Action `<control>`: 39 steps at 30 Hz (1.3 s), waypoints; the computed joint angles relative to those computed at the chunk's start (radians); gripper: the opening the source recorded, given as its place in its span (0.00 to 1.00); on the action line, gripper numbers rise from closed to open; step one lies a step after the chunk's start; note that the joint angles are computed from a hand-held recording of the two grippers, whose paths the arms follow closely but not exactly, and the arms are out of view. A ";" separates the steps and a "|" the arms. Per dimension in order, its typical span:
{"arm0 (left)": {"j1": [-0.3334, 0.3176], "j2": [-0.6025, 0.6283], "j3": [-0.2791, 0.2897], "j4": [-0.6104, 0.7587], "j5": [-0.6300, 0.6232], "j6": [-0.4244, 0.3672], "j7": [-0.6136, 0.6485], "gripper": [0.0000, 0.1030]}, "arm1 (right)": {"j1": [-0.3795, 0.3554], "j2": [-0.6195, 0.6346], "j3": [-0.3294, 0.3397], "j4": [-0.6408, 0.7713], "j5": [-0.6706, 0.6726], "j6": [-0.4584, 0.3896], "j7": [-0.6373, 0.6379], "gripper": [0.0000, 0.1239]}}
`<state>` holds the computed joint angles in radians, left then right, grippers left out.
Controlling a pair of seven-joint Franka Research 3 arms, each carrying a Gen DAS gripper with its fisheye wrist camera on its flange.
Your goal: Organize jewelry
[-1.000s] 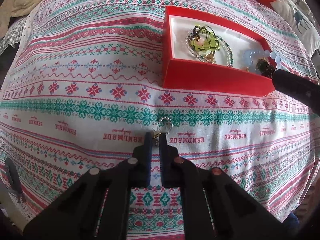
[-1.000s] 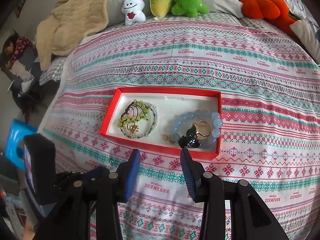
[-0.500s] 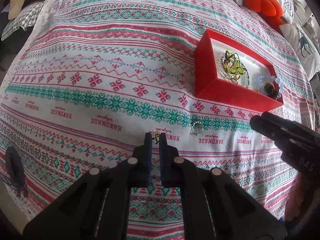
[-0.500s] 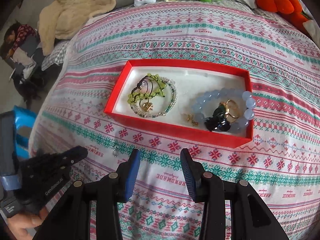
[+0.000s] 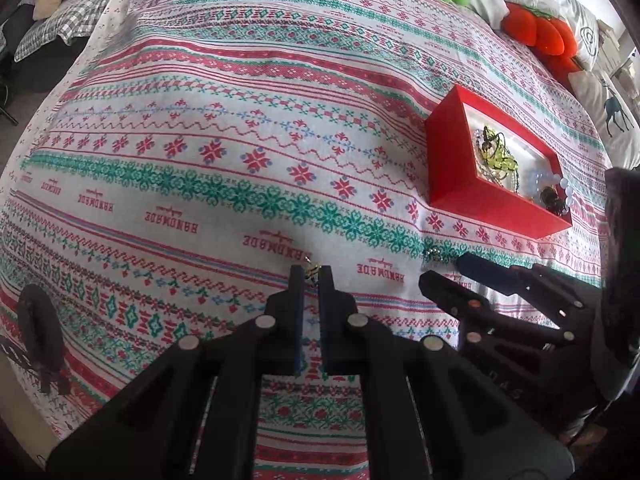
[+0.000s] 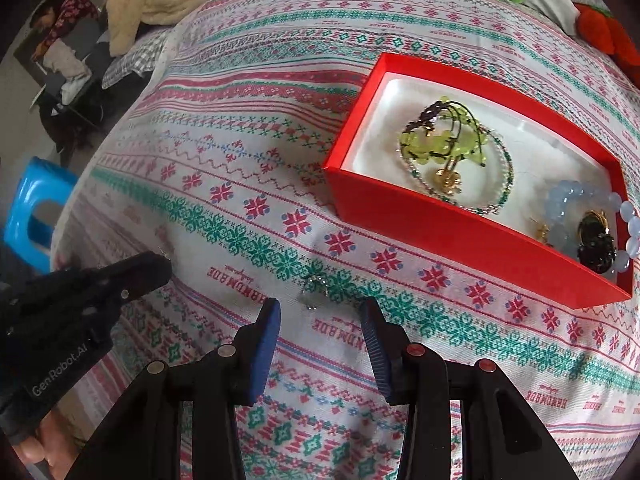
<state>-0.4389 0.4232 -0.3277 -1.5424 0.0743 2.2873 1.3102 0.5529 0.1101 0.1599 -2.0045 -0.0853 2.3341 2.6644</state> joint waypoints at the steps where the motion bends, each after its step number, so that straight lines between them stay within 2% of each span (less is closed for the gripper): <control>1: 0.005 -0.004 0.000 -0.006 -0.006 0.003 0.003 0.08 | 0.001 0.009 0.000 0.009 -0.006 -0.003 -0.001 0.34; 4: 0.005 0.008 0.002 0.011 -0.005 -0.001 0.002 0.08 | 0.011 0.046 -0.004 0.045 -0.032 -0.017 0.001 0.33; 6: 0.007 0.009 0.003 0.013 -0.006 -0.003 0.004 0.08 | 0.021 0.065 -0.009 0.066 -0.057 -0.024 0.000 0.23; 7: 0.009 0.008 0.004 0.012 -0.007 -0.002 0.005 0.08 | 0.024 0.072 -0.010 0.073 -0.061 -0.023 -0.011 0.11; 10: 0.014 0.002 0.003 0.006 -0.011 0.000 0.008 0.08 | 0.029 0.087 -0.014 0.090 -0.050 -0.020 -0.025 0.06; 18: 0.019 -0.010 -0.001 -0.006 -0.024 0.017 0.016 0.08 | 0.025 0.046 -0.021 0.055 -0.035 -0.007 -0.024 0.06; 29: -0.001 0.003 -0.004 0.016 -0.016 0.025 0.005 0.08 | -0.002 -0.050 0.001 -0.033 -0.055 0.029 -0.017 0.07; 31: -0.004 0.006 -0.004 0.018 -0.014 0.026 0.004 0.08 | -0.007 -0.037 0.005 -0.018 -0.051 0.013 -0.025 0.14; 39: -0.008 0.011 0.001 0.020 -0.003 0.022 -0.008 0.08 | 0.006 0.046 0.001 0.050 -0.033 -0.051 -0.073 0.14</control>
<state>-0.4465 0.4340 -0.3270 -1.5226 0.0716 2.3095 1.3019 0.5591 0.1557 0.1608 -1.9544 -0.1184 2.2835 2.5916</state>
